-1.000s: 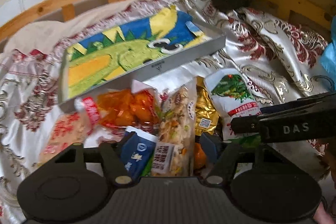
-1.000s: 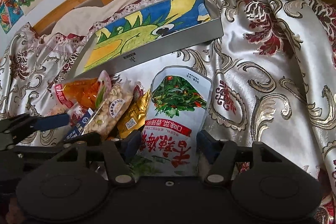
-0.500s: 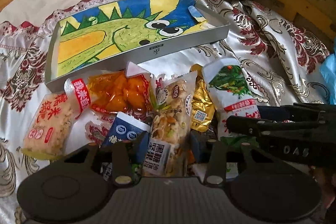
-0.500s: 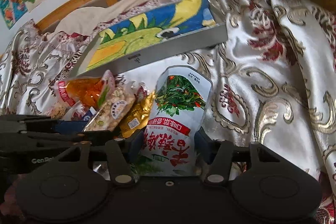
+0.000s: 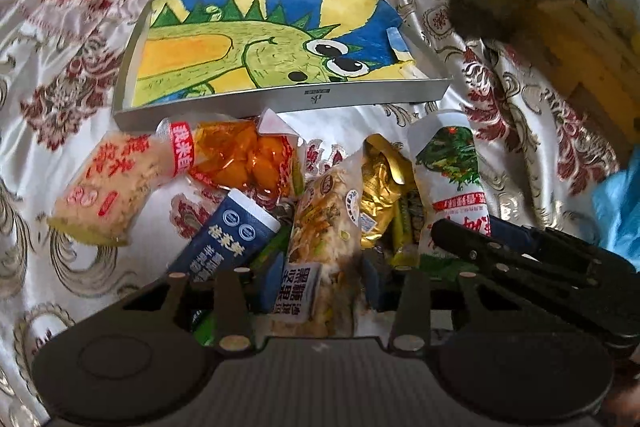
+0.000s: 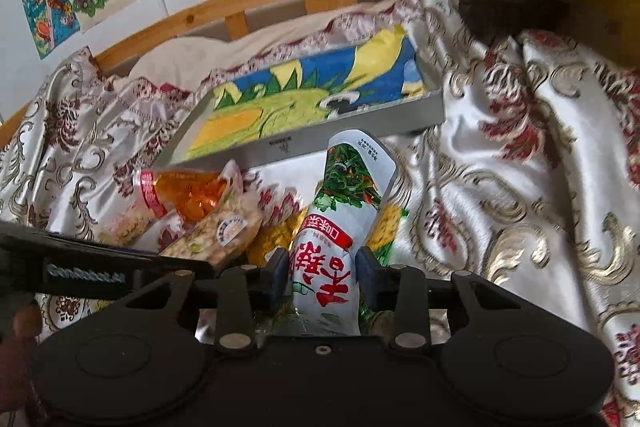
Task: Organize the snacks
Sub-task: 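Grasp and lift the vegetable bag with the right tool while the left tool grasps the nut bar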
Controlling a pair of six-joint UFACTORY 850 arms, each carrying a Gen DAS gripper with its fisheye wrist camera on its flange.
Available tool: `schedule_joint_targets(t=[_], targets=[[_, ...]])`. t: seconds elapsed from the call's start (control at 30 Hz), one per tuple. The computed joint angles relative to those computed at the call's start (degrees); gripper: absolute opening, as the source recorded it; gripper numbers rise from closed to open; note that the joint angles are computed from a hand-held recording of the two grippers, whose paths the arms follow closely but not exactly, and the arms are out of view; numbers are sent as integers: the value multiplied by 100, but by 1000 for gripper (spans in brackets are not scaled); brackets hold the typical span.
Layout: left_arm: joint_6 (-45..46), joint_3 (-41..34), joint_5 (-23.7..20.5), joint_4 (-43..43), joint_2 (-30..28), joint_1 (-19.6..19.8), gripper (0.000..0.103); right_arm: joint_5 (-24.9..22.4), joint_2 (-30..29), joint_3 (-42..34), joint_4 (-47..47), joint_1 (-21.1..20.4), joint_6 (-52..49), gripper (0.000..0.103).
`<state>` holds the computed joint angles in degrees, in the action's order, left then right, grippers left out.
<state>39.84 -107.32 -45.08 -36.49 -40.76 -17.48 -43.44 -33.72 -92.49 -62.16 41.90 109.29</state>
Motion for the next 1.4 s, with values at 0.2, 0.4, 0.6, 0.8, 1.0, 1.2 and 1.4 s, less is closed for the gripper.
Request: schedule_joint_targets(t=[0.2, 0.4, 0.6, 0.8, 1.0, 1.2, 1.4], targets=[[-526, -3, -187, 207, 4, 23, 45, -132, 24, 45, -300, 25, 137, 39], [-908, -75, -529, 47, -1, 139, 45, -67, 67, 118, -420, 19, 279, 39], [-1449, 205, -425, 598, 161, 69, 45, -38, 56, 101, -480, 34, 287, 39], [-1305, 224, -331, 937, 107, -20, 44, 16, 58, 108, -469, 32, 260, 39], [-1234, 75, -626, 749, -17, 38, 41, 30, 43, 90, -464, 31, 182, 39], [-804, 432, -347, 18, 347, 110, 41, 59, 114, 180, -866, 56, 425, 39], [17, 803, 502, -791, 612, 150, 41, 132, 236, 351, -1391, -5, 873, 39]])
